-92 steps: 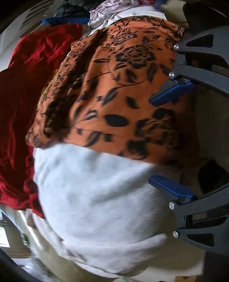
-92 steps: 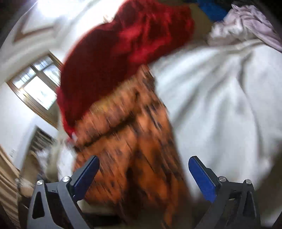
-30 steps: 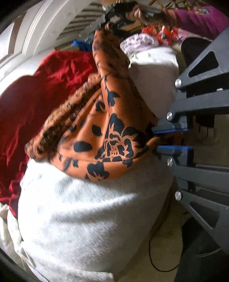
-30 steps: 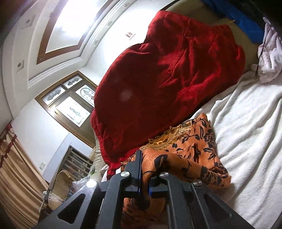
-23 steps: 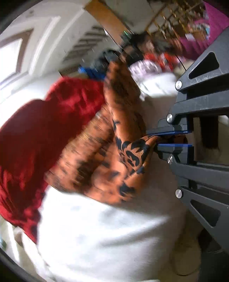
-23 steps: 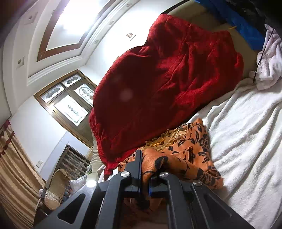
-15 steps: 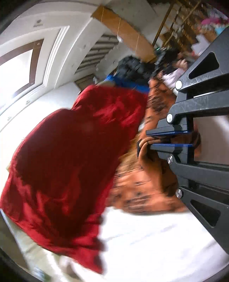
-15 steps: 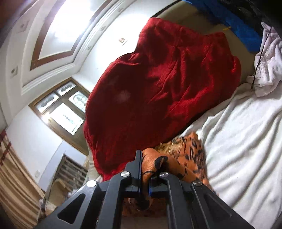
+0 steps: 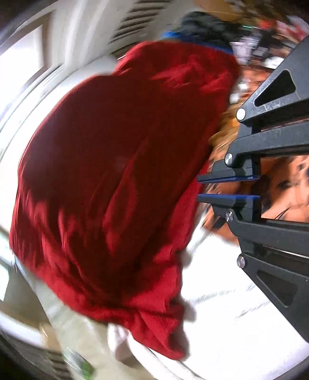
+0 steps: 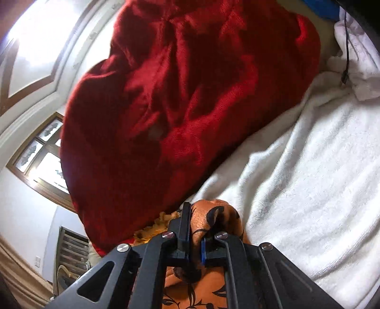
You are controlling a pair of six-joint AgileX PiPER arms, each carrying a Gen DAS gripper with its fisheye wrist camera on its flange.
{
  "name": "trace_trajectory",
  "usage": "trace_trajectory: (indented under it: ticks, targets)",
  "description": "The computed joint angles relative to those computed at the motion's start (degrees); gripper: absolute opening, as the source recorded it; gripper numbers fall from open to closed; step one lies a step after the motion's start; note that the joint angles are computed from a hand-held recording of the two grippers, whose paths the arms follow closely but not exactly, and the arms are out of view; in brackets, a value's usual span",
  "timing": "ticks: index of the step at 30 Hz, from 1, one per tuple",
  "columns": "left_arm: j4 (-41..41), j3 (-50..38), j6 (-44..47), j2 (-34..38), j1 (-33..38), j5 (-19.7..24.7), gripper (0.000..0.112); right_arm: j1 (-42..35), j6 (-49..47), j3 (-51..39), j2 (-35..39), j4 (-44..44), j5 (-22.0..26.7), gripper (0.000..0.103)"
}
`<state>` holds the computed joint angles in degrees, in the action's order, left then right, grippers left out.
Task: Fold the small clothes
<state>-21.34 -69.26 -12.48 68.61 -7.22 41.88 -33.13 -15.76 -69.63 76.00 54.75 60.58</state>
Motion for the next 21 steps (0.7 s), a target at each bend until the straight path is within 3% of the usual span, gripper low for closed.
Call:
trace_trajectory:
  ticks: [2,4,9,11,12,13,14,17,19,21]
  targets:
    - [4.4,-0.4,-2.9,-1.2,-5.6,1.3,0.008,0.3,-1.4,-0.3,-0.8,0.6,0.1,0.007]
    - [3.6,-0.2,-3.0,-1.8,-7.7,2.5,0.008,0.8,-0.5,-1.1,-1.1,-0.6,0.4,0.008]
    - [1.5,-1.3,-0.8,0.5,-6.5,3.6,0.010,-2.3,-3.0,-0.6,-2.5,4.7,3.9,0.010]
    - [0.9,-1.5,-2.2,1.3,-4.1,3.8,0.024,-2.7,-2.9,-0.4,-2.6,5.1,4.7,0.030]
    - [0.7,-1.1,-3.1,1.2,-3.1,3.3,0.042,-3.3,-3.0,0.2,-2.8,6.1,5.1,0.072]
    - [0.1,-1.2,-3.5,1.8,-1.7,3.0,0.062,-4.8,-4.4,1.4,-2.6,9.4,6.0,0.103]
    - [0.3,-1.7,-4.2,2.5,-1.0,3.2,0.068,-6.1,-5.7,2.7,-2.4,12.7,6.8,0.103]
    - [-2.1,-2.1,-3.9,4.2,0.9,2.9,0.069,-7.8,-7.0,3.7,-1.9,16.1,6.9,0.103]
    - [-6.5,-4.0,-1.7,6.8,1.6,5.2,0.070,-8.3,-6.9,4.5,-3.1,17.3,5.6,0.103]
    - [-8.2,-6.4,-1.1,9.8,1.1,7.0,0.070,-8.9,-7.6,4.6,-2.9,20.2,8.4,0.103]
